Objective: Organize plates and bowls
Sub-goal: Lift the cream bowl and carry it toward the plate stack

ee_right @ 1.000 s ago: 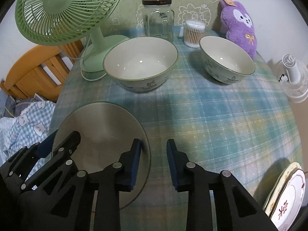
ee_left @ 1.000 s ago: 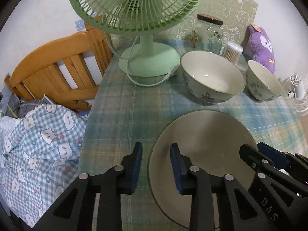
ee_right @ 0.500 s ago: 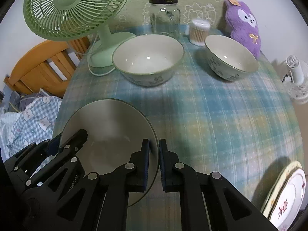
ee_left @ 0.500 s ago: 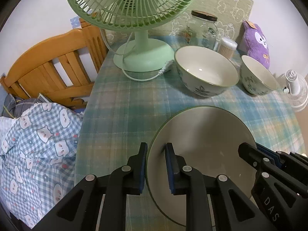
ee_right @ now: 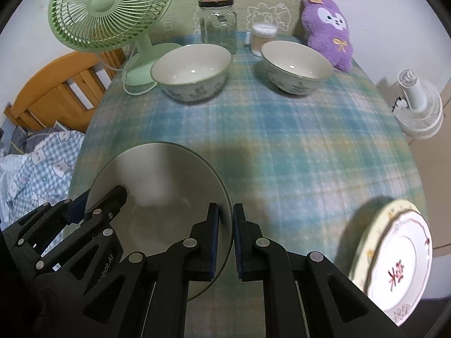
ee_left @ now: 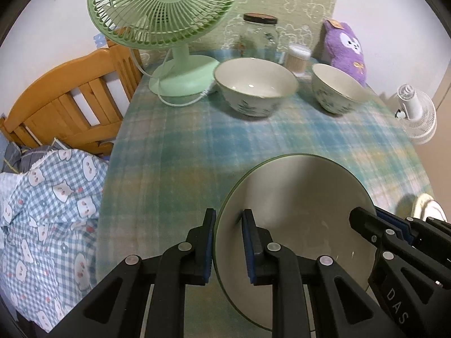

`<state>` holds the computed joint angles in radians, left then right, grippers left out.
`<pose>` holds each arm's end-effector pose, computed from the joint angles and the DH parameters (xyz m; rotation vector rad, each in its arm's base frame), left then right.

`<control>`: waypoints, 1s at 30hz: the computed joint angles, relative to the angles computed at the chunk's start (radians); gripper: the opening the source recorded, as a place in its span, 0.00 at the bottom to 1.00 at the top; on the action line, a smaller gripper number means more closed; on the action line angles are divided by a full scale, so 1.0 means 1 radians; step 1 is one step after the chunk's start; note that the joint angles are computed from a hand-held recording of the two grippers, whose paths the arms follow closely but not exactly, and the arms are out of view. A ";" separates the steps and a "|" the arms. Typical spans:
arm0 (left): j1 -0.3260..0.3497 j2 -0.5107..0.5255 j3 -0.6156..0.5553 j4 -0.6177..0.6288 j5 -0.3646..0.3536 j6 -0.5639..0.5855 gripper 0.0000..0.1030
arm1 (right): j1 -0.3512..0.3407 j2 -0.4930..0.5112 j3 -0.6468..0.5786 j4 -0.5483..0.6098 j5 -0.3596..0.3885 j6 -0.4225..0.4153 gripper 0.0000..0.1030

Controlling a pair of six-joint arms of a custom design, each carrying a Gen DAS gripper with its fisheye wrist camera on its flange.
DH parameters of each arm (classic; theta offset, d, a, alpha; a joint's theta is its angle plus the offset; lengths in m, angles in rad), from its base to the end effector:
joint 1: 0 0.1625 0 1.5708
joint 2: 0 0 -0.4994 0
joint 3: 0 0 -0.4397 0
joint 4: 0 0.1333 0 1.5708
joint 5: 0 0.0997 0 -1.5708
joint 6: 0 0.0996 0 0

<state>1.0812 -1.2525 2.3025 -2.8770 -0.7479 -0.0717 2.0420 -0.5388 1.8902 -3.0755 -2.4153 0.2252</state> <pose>-0.0477 -0.5283 0.2151 0.3592 2.3323 -0.5764 0.3398 -0.5373 -0.0606 0.2073 -2.3365 0.5286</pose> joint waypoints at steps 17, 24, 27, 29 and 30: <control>-0.164 -0.004 0.126 0.090 0.007 -0.263 0.16 | -0.016 -0.136 0.247 -0.122 -0.009 -0.012 0.13; -0.212 0.010 0.147 0.117 0.012 -0.340 0.16 | -0.032 -0.175 0.308 -0.165 0.003 -0.034 0.13; -0.223 0.020 0.152 0.124 0.009 -0.378 0.16 | -0.041 -0.185 0.323 -0.170 0.008 -0.049 0.13; -0.230 0.028 0.155 0.134 0.013 -0.404 0.16 | -0.049 -0.189 0.333 -0.175 0.015 -0.063 0.13; -0.234 0.032 0.159 0.132 0.020 -0.413 0.16 | -0.053 -0.189 0.337 -0.178 0.022 -0.073 0.13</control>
